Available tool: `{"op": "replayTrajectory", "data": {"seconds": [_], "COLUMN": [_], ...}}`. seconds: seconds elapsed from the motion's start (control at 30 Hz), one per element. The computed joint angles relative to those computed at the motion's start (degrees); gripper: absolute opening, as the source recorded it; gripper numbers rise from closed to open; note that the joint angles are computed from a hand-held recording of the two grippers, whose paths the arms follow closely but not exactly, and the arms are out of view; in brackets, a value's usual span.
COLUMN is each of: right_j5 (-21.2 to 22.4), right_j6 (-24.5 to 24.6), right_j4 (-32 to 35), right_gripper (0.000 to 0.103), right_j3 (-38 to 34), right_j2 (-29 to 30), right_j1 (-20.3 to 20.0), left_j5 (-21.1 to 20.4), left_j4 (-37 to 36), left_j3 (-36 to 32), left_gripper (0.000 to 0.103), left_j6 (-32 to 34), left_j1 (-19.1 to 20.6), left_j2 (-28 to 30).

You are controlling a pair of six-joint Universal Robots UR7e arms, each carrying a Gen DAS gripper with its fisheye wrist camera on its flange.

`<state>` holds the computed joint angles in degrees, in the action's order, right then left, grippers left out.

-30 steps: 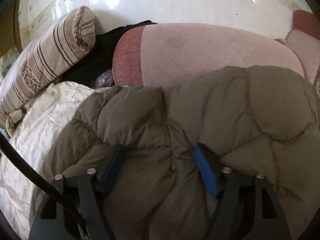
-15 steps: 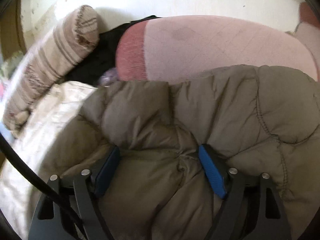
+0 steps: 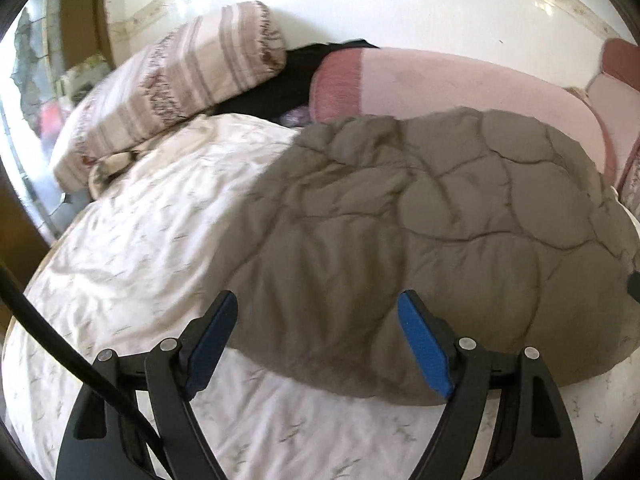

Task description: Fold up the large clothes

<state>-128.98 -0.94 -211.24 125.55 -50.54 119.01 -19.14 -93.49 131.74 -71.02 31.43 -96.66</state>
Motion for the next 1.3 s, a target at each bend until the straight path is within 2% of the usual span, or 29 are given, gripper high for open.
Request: {"op": "replayTrajectory", "data": {"seconds": [0.07,0.1,0.23,0.33,0.4,0.5,0.63,0.77,0.8,0.9,1.0,1.07,1.13,1.23,1.3], "right_j5": [-0.02,-0.51,0.63,2.37,1.92,1.43,2.87,8.92,9.44,7.32,8.63,10.45,12.67,18.27,19.68], "right_j6": [1.13,1.18,1.67,3.0,2.38,1.62,1.27,4.26,4.49,5.79,9.58,12.12,14.14,16.64,17.82], "right_j4": [-1.16,-2.18,-0.72,3.2,5.06,4.96,4.96,4.08,2.5,0.72,-0.22,-0.13,-0.69,1.38,2.04], "right_gripper": [0.039,0.039,0.039,0.039,0.039,0.039,0.04,0.041,0.041,0.042,0.046,0.059,0.065,0.065,0.066], "right_j3": [0.13,-0.08,-1.44,-2.49,-3.35,-3.64,-2.6,0.57,1.53,3.86,7.62,10.2,12.86,15.66,16.37], "right_j2": [0.79,1.69,3.61,4.03,4.6,5.13,4.05,-0.94,-2.13,-5.45,-9.98,-13.36,-16.64,-20.59,-21.27], "right_j1": [-0.11,-0.34,-2.74,-4.91,-5.23,-5.15,-5.53,-6.94,-7.26,-8.28,-11.8,-14.62,-17.92,-22.78,-24.3], "left_j5": [1.37,1.99,-0.43,-0.54,-1.08,-1.59,-2.05,-2.81,-2.88,-1.85,-1.73,-3.69,-6.6,-10.64,-12.77], "left_j4": [5.32,4.73,-11.02,-11.98,-11.69,-12.33,-11.28,-10.31,-10.88,-7.81,-5.5,-8.23,-11.62,-17.23,-19.66], "left_j3": [0.02,0.4,1.95,1.3,0.34,-0.61,-1.35,-2.14,-2.02,-2.15,-2.65,-2.59,-2.6,-2.13,-1.62], "left_gripper": [0.082,0.082,0.082,0.084,0.084,0.087,0.088,0.087,0.087,0.087,0.087,0.085,0.081,0.081,0.081], "left_j6": [-4.98,-4.96,7.64,9.04,9.13,9.9,9.37,9.17,9.56,6.46,3.88,5.25,6.74,9.4,10.25], "left_j1": [-0.23,0.56,6.14,7.09,7.95,9.05,9.24,8.72,8.45,7.41,7.69,8.74,10.47,13.05,14.14], "left_j2": [-1.11,-1.27,0.83,2.36,3.66,4.89,4.88,3.29,2.51,-0.11,-2.92,-4.82,-6.76,-9.51,-11.2]}}
